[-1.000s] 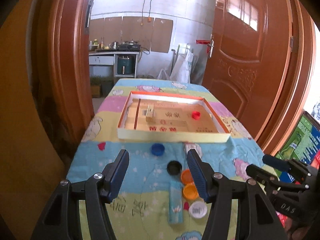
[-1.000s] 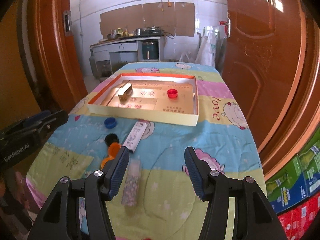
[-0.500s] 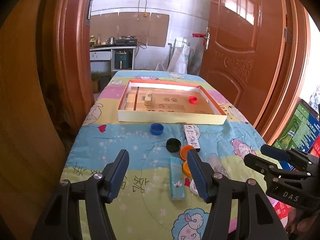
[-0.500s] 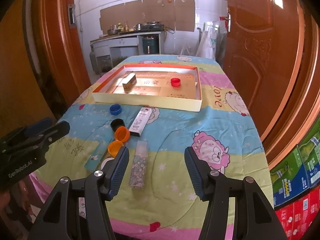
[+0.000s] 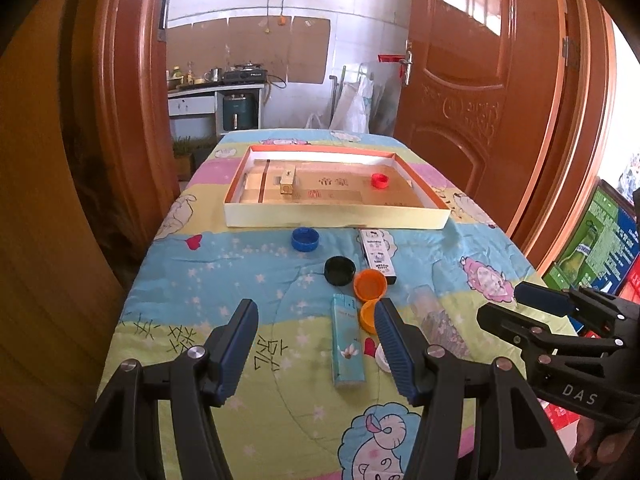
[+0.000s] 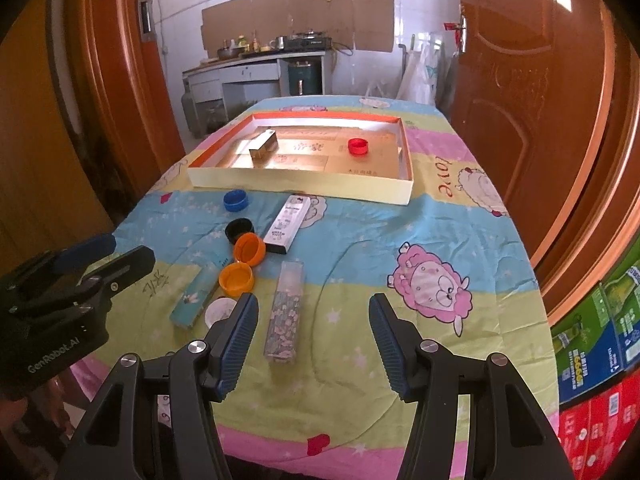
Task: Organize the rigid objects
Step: 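Withdraw both tools from the box back over the remaining items, then grasp the blue lighter with the left tool while the right tool grasps the glitter tube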
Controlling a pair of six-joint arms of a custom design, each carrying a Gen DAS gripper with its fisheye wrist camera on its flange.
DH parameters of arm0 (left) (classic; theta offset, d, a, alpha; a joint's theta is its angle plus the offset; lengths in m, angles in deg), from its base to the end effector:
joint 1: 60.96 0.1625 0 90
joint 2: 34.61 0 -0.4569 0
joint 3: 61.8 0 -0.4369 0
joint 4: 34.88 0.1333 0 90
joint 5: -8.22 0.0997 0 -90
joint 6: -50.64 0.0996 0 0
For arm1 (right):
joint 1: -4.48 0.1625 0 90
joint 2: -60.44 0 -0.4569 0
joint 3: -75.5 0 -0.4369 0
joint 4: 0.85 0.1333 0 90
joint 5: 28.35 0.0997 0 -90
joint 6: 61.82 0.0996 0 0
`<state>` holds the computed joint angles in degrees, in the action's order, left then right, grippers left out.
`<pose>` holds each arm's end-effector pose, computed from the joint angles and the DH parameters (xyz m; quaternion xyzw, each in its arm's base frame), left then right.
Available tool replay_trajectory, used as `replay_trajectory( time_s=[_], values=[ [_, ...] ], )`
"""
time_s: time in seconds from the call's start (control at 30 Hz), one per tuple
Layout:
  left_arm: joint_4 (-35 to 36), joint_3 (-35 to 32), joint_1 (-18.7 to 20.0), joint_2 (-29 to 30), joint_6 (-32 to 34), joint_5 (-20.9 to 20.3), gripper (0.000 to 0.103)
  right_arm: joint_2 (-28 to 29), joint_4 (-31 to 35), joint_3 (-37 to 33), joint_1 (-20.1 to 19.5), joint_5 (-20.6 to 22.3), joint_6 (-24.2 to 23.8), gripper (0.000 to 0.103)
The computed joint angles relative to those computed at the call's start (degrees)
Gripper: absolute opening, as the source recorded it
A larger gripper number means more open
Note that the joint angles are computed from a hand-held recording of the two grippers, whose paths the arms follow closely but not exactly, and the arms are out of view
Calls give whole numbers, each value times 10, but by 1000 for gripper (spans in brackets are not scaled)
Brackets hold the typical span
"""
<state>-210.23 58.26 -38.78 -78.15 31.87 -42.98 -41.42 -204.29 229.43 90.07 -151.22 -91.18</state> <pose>-0.4294 -0.3864 -0.0090 0.3671 0.8662 -0.2800 0.1912 0.0563 -0.3011 0.3125 0.0372 -0.8366 0.3977 0.3750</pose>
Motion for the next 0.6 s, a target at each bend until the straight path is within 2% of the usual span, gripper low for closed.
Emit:
replay_trajectory(
  time_s=[0.6],
  values=[
    [39,-28,20,41,8,-21,60,5,14,-2,-39,27,3,59]
  ],
)
